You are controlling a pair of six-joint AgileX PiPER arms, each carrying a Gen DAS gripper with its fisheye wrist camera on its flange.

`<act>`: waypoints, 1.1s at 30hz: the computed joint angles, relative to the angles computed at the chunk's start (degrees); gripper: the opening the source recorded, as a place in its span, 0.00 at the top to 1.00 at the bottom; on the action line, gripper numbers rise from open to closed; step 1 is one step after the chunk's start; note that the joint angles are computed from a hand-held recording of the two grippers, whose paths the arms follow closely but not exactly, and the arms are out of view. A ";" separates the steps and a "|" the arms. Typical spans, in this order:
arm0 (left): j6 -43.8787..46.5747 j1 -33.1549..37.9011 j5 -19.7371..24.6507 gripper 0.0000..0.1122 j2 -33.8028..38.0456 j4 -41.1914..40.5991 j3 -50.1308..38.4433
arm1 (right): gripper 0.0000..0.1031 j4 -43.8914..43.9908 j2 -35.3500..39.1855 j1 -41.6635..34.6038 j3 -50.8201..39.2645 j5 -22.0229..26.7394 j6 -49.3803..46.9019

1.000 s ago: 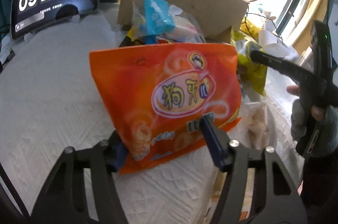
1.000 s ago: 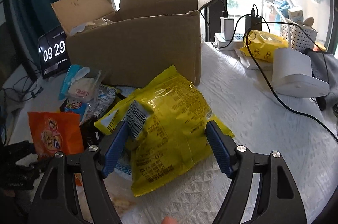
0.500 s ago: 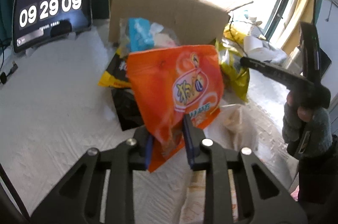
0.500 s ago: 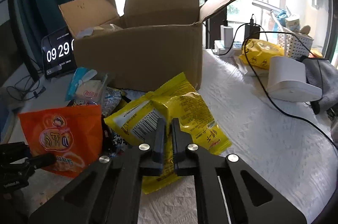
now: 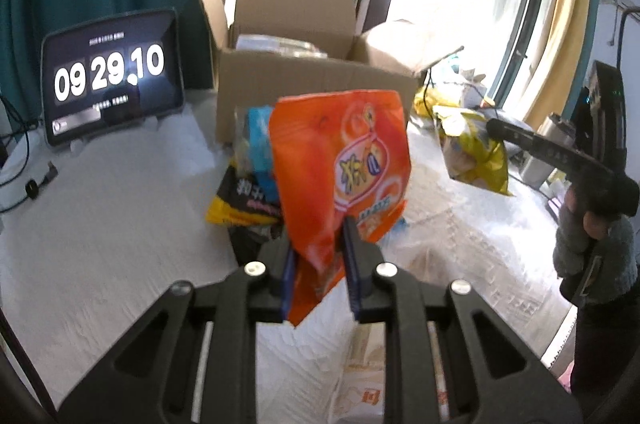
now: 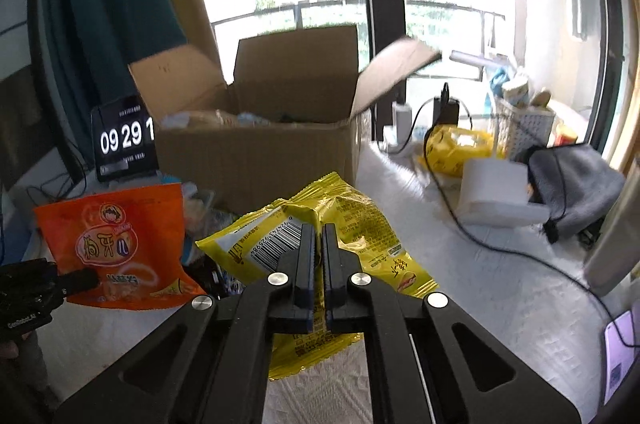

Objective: Organize snacks
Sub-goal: 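Carry both bags into the cardboard box and open both grippers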

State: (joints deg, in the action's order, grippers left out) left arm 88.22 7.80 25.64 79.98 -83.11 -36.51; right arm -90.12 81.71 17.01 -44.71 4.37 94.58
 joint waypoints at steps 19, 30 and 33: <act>-7.26 -4.81 -6.21 0.81 4.10 5.11 -17.83 | 0.96 40.35 2.02 -0.76 -14.03 0.39 -46.21; -13.72 -6.48 -7.79 0.81 11.86 10.46 -31.80 | 0.96 70.66 9.80 -2.66 -27.02 0.27 -79.34; -16.70 -6.98 -8.76 0.81 14.85 13.53 -36.14 | 0.96 75.96 12.48 -2.97 -31.12 0.68 -85.58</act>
State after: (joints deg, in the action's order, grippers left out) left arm 71.51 0.82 16.88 94.83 -69.59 -72.66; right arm -14.16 94.19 14.04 -75.82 5.05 8.99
